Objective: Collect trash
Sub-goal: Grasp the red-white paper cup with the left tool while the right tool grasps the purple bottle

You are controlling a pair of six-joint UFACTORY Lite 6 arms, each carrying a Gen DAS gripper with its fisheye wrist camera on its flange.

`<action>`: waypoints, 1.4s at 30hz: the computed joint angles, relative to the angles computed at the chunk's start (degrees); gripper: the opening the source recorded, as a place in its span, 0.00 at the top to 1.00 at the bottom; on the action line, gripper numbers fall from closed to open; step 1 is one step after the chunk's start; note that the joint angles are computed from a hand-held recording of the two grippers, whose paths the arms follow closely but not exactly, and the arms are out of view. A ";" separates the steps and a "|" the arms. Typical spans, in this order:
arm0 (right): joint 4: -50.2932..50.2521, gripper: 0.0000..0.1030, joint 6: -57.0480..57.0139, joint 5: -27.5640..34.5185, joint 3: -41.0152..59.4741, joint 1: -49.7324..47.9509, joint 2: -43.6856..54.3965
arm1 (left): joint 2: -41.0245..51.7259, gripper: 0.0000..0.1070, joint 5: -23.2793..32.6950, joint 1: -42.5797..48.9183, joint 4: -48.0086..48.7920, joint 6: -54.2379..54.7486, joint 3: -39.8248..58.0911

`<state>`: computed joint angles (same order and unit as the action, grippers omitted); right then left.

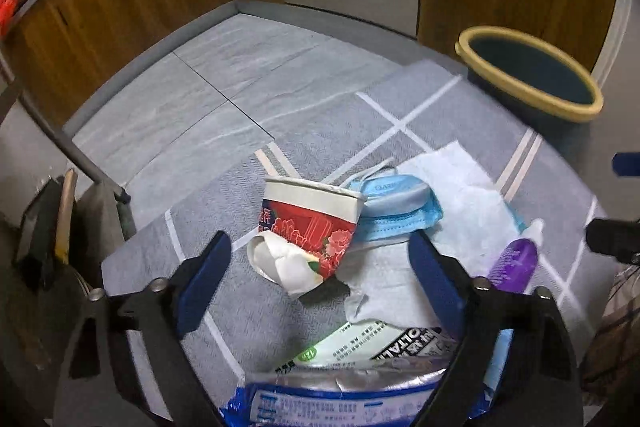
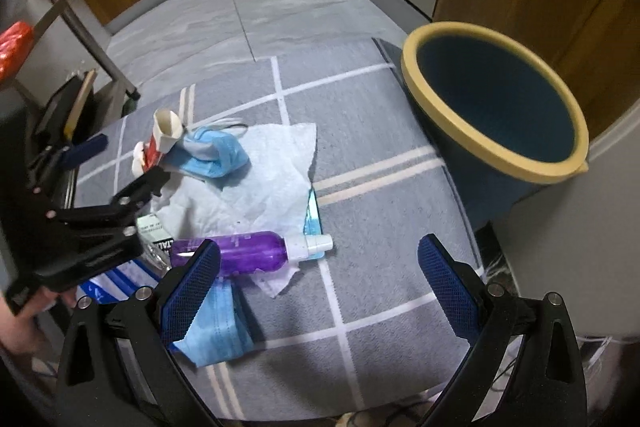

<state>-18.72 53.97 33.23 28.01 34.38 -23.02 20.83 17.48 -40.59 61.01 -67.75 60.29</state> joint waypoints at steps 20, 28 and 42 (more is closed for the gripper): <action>-9.53 0.05 2.80 0.01 2.13 4.55 3.76 | -1.54 0.89 -0.51 4.03 5.85 -5.35 0.21; -6.01 0.05 -1.24 -3.75 2.15 3.56 5.67 | -12.61 0.90 -2.38 7.09 -7.26 5.64 -5.15; 4.59 0.14 -3.19 -9.19 5.37 3.98 13.25 | -35.92 0.90 7.22 5.01 -33.97 30.93 -10.83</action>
<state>-14.13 50.77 24.04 33.37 38.36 -9.78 -15.09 24.70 -35.57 27.04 -36.82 49.46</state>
